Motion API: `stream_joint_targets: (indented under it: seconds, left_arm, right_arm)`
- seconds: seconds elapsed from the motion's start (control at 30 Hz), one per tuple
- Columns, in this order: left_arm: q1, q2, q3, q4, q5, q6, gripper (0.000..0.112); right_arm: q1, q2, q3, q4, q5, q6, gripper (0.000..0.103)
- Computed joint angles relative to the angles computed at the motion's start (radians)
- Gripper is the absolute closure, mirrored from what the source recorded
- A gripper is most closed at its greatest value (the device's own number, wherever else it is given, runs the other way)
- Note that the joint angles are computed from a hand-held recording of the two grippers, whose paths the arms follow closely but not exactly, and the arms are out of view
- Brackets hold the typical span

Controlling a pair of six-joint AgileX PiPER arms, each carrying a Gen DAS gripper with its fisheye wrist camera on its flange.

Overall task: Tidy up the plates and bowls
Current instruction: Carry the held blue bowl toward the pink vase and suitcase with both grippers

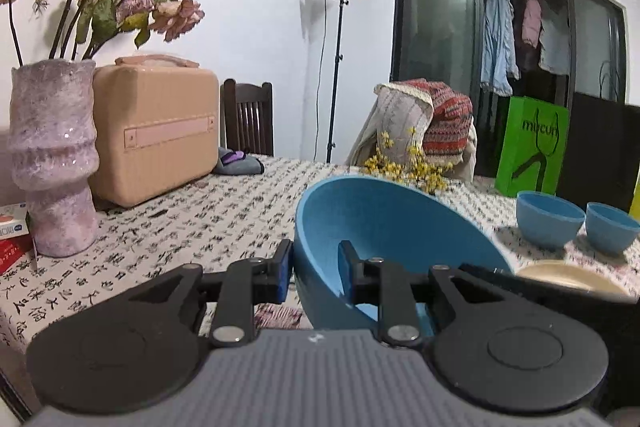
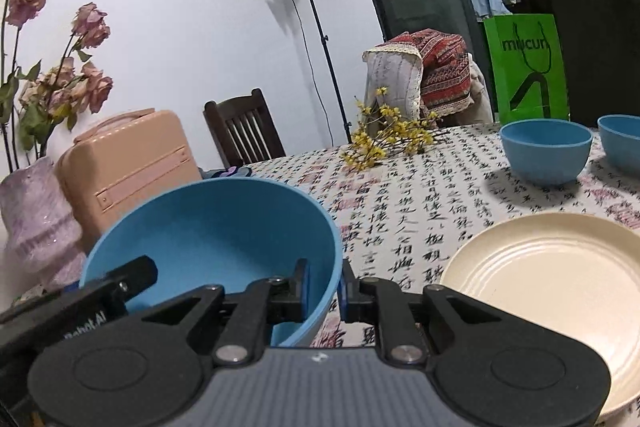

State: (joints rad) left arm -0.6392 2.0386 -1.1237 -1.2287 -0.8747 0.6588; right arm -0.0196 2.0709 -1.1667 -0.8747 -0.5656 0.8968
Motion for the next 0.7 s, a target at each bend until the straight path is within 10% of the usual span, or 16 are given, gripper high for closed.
stream_joint_targets:
  seconds: [0.7]
  left_arm:
    - [0.061,-0.017,0.144,0.148,0.02,-0.215,0.088]
  right_arm:
    - [0.044,0.026,0.025,0.06,-0.04,-0.064,0.088]
